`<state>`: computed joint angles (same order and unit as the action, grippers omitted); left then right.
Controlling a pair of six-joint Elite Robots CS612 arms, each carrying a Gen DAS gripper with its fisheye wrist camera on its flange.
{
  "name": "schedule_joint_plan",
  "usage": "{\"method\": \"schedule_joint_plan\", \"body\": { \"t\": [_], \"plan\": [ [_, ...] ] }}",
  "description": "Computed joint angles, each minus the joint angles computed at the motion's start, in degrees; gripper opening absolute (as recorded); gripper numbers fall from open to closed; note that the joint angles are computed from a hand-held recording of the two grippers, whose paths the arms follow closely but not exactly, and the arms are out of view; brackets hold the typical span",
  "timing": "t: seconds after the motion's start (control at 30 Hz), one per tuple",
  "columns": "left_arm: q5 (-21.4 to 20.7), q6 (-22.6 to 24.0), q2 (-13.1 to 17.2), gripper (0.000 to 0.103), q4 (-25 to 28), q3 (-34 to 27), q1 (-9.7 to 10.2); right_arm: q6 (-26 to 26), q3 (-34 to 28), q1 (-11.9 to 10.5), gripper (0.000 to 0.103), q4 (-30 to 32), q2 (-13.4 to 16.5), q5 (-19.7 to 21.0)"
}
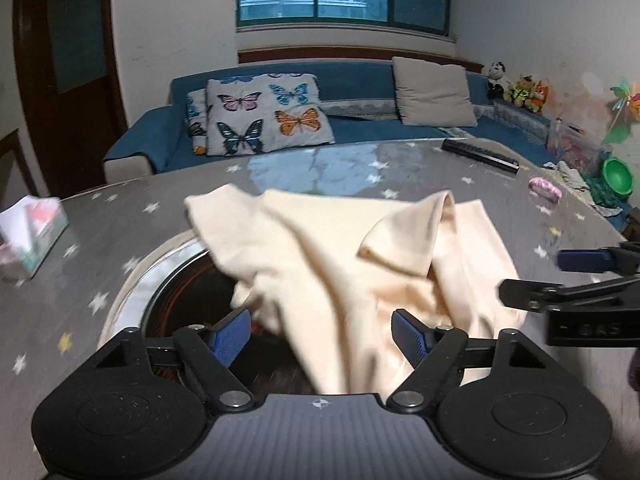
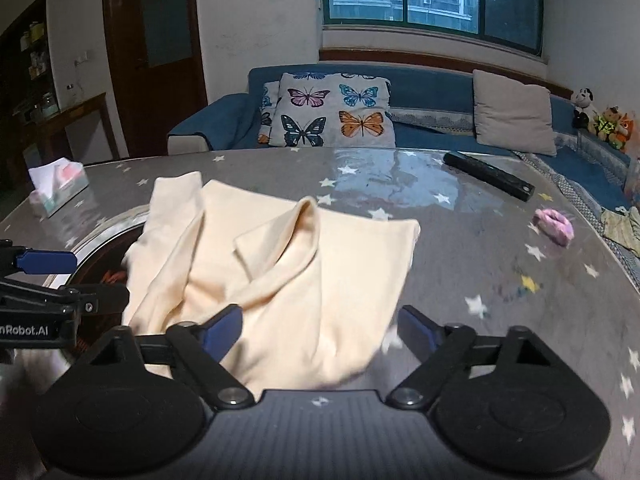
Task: Fold clothes
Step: 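Grasp the sweatshirt edges with both grippers and lift it off the table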
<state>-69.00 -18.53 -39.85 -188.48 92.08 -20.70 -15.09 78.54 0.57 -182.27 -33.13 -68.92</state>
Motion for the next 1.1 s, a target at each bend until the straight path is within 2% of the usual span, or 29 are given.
{"method": "schedule_joint_plan", "body": {
  "t": [0.07, 0.1, 0.23, 0.3, 0.37, 0.4, 0.43, 0.47, 0.5, 0.53, 0.6, 0.8, 1.0, 1.1],
  "plan": [
    [-1.4, 0.28, 0.85, 0.078, 0.98, -1.93, 0.47, 0.04, -2.62, 0.14, 0.08, 1.75, 1.19, 0.23],
    [-1.98, 0.25, 1.28, 0.077, 1.89, -2.85, 0.69, 0.14, -4.0, 0.23, 0.075, 2.6, 1.87, 0.45],
    [-5.19, -0.17, 2.87, 0.064, 5.68, -6.16, 1.71, 1.32, -9.0, 0.4, 0.061, 6.37, 4.45, 1.62],
    [-7.1, -0.78, 3.51, 0.057, 7.6, -7.49, 2.28, 1.98, -11.62, 0.48, 0.058, 8.73, 5.8, 2.57],
    [-9.91, -1.43, 4.05, 0.035, 8.71, -8.38, 2.91, 2.26, -13.58, 0.52, 0.053, 10.36, 6.84, 4.01],
    [-11.08, -1.68, 4.19, 0.029, 8.89, -8.55, 3.16, 2.37, -14.58, 0.57, 0.049, 11.22, 7.36, 4.53],
    [-12.04, -1.8, 4.29, 0.017, 8.95, -8.62, 3.34, 2.48, -15.59, 0.62, 0.039, 12.09, 7.88, 5.06],
    [-12.78, -1.9, 4.35, 0.013, 8.67, -8.55, 3.5, 2.42, -16.16, 0.62, 0.033, 12.82, 8.15, 5.67],
    [-12.93, -2.04, 4.27, 0.011, 8.13, -8.22, 3.56, 2.35, -16.73, 0.62, 0.019, 13.55, 8.42, 6.29],
    [-13.08, -2.19, 4.19, 0.009, 7.59, -7.87, 3.62, 2.57, -16.82, 0.55, 0.011, 13.59, 8.46, 6.75],
    [-12.84, -2.82, 3.75, 0.008, 6.04, -6.78, 3.68, 2.99, -16.39, 0.36, 0.007, 12.66, 8.27, 7.29],
    [-10.44, -6.1, 0.78, 0.007, 0.45, -1.12, 3.81, 4.26, -11.85, -0.53, 0.006, 6.02, 5.82, 6.09],
    [-8.58, -9.51, -3.24, 0.006, -4.91, 6.51, 3.89, 6.47, -4.27, -2.66, 0.006, -0.87, 1.45, 4.32],
    [-9.23, -11.79, -5.12, 0.006, -6.68, 10.5, 3.87, 8.14, -0.56, -3.84, 0.006, -3.9, -0.35, 3.64]
  ]
}}
